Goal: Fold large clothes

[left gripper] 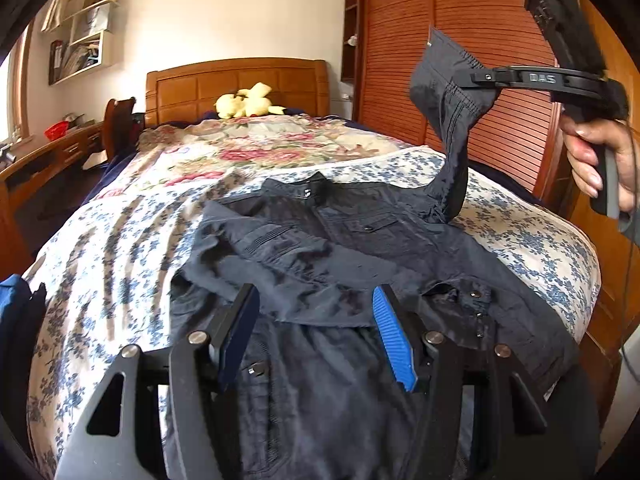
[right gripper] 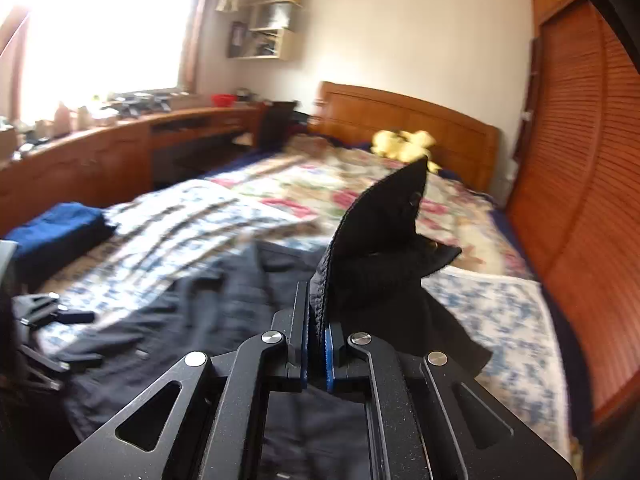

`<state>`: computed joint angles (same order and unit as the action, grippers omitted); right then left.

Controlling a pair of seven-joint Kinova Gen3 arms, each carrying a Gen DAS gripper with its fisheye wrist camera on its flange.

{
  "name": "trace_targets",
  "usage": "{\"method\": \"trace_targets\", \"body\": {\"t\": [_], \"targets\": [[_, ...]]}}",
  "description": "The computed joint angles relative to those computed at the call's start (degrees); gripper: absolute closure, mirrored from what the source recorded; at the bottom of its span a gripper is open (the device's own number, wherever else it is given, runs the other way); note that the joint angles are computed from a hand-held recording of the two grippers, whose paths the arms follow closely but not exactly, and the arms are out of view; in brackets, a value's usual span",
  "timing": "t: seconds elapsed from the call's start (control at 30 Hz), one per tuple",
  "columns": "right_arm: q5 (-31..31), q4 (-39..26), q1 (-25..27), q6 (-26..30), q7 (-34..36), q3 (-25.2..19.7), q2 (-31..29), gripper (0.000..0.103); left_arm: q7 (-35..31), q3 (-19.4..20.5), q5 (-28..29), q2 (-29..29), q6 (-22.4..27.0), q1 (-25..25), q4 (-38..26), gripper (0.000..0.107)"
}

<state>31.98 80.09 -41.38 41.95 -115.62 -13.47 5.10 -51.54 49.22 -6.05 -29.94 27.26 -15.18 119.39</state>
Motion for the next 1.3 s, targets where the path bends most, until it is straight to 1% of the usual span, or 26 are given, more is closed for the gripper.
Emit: {"method": "trace_targets", "body": {"t": [0.07, 0.13, 0.2, 0.3, 0.37, 0.5, 0.57, 0.63, 0.67, 0.77, 0.83, 0.9, 1.0, 1.13, 1.3], "targets": [[-1.7, 0.5, -0.7, -1.8, 1.2, -1.0, 0.6, 0.1, -0.3, -1.9, 0.2, -0.5, -0.5, 1.4, 1.2, 0.049], [-3.4, 3.2, -1.5, -4.8, 0.2, -1.5, 0.4, 0.1, -0.6, -3.2, 0.4, -0.7, -0.9, 2.4, 2.0, 0.049], [-5.3, 6.1, -2.1, -6.1, -0.5, -2.0, 0.1, 0.1, -0.7, -4.0, 0.5, -1.1, -1.5, 2.9, 2.8, 0.049], [-7.1, 10.8, -2.7, -7.5, -3.1, -2.4, 0.1, 0.1, -0.7, -4.2, 0.5, -1.1, -1.1, 3.0, 3.1, 0.049], [-6.7, 13.2, -3.8, -6.8, -6.4, -2.1, 0.8, 0.1, -0.7, -4.5, 0.5, -1.2, -1.1, 3.1, 3.3, 0.049], [-4.8, 17.9, -5.1, -7.5, -11.5, -1.9, 0.6, 0.1, -0.4, -4.7, 0.6, -1.2, -1.6, 3.0, 3.6, 0.049], [-4.1, 19.1, -5.5, -7.3, -13.4, -2.1, 0.4, 0.1, -0.2, -4.4, 0.6, -0.9, -1.5, 2.7, 3.5, 0.049], [-3.2, 19.9, -6.0, -6.7, -15.4, -2.4, 0.1, 0.098, -0.1, -3.8, 0.4, -0.6, -1.6, 2.3, 3.3, 0.049], [-1.7, 20.0, -6.6, -5.8, -17.0, -2.6, 0.1, 0.098, 0.0, -3.4, 0.4, -0.5, -1.5, 2.1, 3.2, 0.049], [3.0, 20.3, -8.6, -2.6, -21.5, -3.5, -0.2, 0.089, 0.2, -2.3, 0.1, -0.1, -1.5, 1.4, 2.9, 0.049], [3.3, 21.2, -8.5, -2.7, -22.5, -4.0, -1.1, 0.073, 0.2, -1.6, 0.0, 0.2, -1.3, 1.1, 2.6, 0.049], [4.1, 22.1, -8.5, -2.4, -23.8, -4.6, -2.0, 0.065, 0.3, -1.1, -0.2, 0.5, -1.2, 0.7, 2.5, 0.049], [4.8, 23.2, -7.9, -2.3, -25.0, -5.5, -2.9, 0.063, 0.3, -0.4, -0.5, 0.9, -0.9, 0.3, 2.3, 0.049], [5.3, 24.8, -6.8, -1.6, -26.9, -6.3, -3.8, 0.062, 0.6, 0.8, -0.8, 1.8, -0.5, -0.4, 2.1, 0.049], [5.3, 26.4, -5.4, -1.4, -29.1, -6.2, -3.6, 0.062, 1.2, 2.8, -1.6, 3.3, -0.2, -1.6, 1.7, 0.049]]}}
